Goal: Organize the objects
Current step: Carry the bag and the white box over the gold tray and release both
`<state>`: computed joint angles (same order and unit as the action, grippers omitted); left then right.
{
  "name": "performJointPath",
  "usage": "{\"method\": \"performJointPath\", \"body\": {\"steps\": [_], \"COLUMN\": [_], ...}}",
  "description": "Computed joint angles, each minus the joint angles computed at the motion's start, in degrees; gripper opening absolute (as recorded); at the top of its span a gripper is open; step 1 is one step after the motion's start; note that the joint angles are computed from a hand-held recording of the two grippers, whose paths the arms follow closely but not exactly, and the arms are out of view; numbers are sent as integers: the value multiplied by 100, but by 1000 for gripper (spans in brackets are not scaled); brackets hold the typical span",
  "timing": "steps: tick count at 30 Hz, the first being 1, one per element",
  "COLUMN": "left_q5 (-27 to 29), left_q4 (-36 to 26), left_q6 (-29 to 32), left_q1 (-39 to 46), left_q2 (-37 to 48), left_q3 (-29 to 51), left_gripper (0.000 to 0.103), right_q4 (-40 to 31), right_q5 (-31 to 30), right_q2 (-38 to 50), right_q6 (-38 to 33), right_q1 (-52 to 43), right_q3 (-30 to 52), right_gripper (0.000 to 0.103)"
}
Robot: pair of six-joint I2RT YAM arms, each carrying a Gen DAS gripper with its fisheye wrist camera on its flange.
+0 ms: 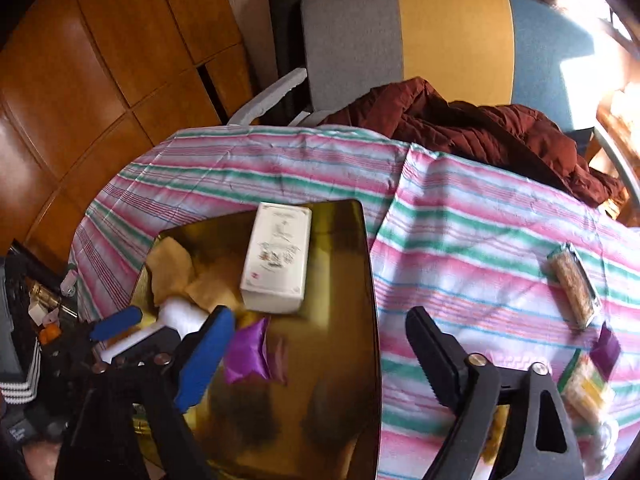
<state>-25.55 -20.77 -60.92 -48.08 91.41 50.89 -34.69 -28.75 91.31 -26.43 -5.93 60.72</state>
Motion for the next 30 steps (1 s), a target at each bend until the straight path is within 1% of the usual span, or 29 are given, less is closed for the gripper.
{"method": "performJointPath", "body": {"steps": [3,6,10,14,21,30], "left_q5": [-186,-525,-1028,-1353,-1508,-1456], "left_q4": [-143,-482,-1029,-1398,-1768,-1736], "left_q6": [-123,-287,-515,-683,-893,-856], "left_q1": [-163,-419,-781,-1058,-1347,-1499], "left_q2": [-99,-181,-193,-199,-101,43], "left_q3": [-67,-19,194,358,560,688], "left_gripper": [82,82,82,82,82,82], "right_q4": [142,291,370,476,612,590], "right_q5": [49,74,65,109,175,64], "right_q2": [-209,-472,-808,-1198,-1729,-1966], "right_q6": [-51,-131,-237,-328,-409,-518], "right_q1": [-96,-159,-217,-221,-268,-638], "right_q3": [-336,-659,-1030,-1389,-1819,-1956], "right_gripper": [97,102,103,103,103,103]}}
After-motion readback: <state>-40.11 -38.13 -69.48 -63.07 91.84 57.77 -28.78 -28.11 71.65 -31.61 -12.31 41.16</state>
